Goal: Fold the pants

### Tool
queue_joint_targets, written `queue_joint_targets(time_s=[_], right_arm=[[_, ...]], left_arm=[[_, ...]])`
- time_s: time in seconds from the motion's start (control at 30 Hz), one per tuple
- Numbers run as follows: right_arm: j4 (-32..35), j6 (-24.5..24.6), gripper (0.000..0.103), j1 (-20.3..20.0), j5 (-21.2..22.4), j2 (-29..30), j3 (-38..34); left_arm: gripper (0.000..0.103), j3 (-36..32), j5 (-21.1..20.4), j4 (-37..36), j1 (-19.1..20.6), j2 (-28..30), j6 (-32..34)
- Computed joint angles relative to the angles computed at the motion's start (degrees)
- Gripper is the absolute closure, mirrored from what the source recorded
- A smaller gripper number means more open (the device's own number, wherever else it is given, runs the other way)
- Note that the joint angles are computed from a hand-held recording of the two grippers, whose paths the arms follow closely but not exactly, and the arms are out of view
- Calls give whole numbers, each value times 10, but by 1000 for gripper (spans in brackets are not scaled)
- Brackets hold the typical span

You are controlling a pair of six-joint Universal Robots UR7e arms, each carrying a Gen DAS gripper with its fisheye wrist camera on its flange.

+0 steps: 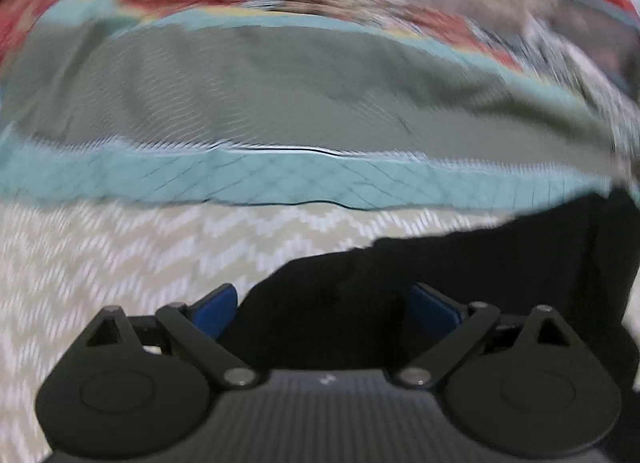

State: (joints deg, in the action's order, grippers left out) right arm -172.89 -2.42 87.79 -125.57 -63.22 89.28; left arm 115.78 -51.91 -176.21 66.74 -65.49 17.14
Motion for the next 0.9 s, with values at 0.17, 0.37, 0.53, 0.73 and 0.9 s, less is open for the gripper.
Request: queue_joint_targets(time_s=[0.17, 0.37, 0.53, 0.73, 0.9], right_arm=[[116, 39, 37, -12, -46, 141, -201], [212, 85, 37, -21, -105, 237, -338], [166, 1, 92, -21, -124, 250, -332], [25, 36, 95, -27, 3, 126, -164], [-65, 69, 95, -38, 109, -18, 19]], left_arm=[[61, -11, 35, -14, 1, 32, 57], [89, 7, 55, -94, -15, 28, 51], [90, 0, 65, -157, -30, 21, 73], [90, 17, 85, -177, -65, 3, 71], [90, 97, 113, -209, -124, -72, 63]])
